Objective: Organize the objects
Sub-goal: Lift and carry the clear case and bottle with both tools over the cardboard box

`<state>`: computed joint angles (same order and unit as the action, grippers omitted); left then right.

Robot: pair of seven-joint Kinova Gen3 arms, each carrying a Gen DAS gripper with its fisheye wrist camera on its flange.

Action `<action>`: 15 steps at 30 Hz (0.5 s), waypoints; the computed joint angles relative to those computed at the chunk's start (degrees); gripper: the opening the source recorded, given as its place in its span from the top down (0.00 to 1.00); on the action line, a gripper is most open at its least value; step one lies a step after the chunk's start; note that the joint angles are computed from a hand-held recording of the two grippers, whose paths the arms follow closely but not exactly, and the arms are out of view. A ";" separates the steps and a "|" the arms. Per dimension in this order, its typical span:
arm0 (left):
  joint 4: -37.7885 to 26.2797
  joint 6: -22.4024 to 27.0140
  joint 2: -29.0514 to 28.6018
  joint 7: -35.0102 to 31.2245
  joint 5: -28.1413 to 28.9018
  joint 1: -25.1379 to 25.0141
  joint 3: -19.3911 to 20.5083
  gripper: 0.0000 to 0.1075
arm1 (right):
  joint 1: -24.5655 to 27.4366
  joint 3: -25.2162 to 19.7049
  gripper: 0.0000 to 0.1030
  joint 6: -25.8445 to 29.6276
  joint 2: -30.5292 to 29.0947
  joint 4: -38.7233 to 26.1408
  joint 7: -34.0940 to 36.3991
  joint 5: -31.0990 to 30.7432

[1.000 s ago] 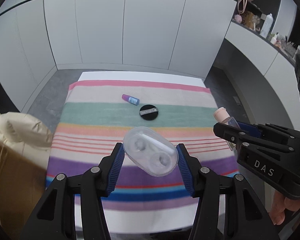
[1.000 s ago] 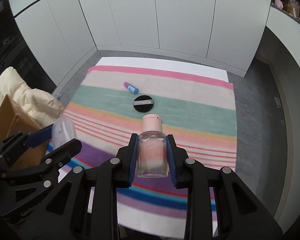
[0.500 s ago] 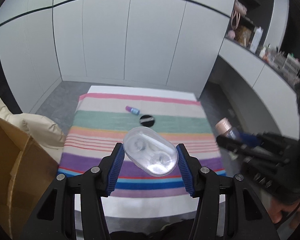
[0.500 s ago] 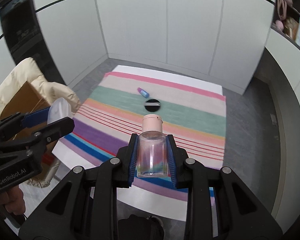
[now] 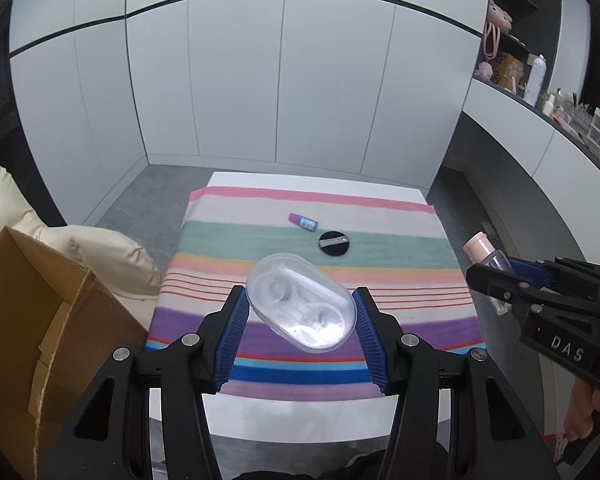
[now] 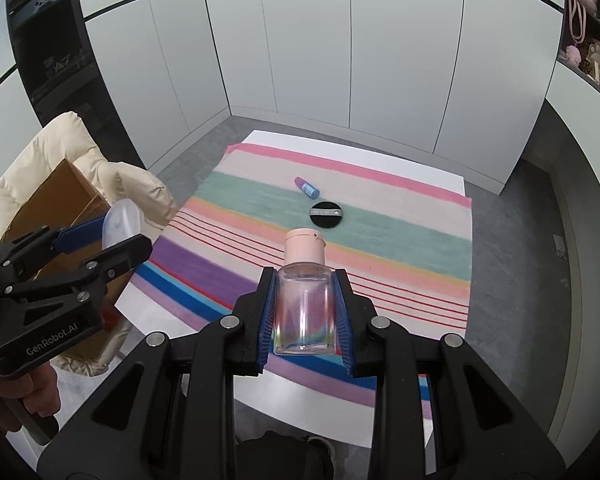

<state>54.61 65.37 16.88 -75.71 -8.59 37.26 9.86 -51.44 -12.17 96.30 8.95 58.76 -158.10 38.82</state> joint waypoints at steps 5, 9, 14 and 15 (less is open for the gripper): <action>1.24 -0.80 -0.64 0.32 0.34 -1.46 -0.48 0.50 | 0.10 0.34 0.72 -0.41 0.73 -0.67 -0.31 0.86; 2.16 -1.34 -1.30 0.51 0.60 -2.58 -0.54 0.50 | -0.11 0.84 0.72 -1.37 1.09 -1.12 -0.49 1.02; 3.83 -2.16 -2.36 0.15 1.12 -4.13 -0.43 0.50 | -0.37 1.50 0.72 -2.20 2.22 -2.43 0.28 0.73; 4.05 -2.24 -2.53 0.23 1.11 -4.31 -0.41 0.50 | -0.46 1.66 0.72 -2.34 2.56 -2.88 0.61 0.61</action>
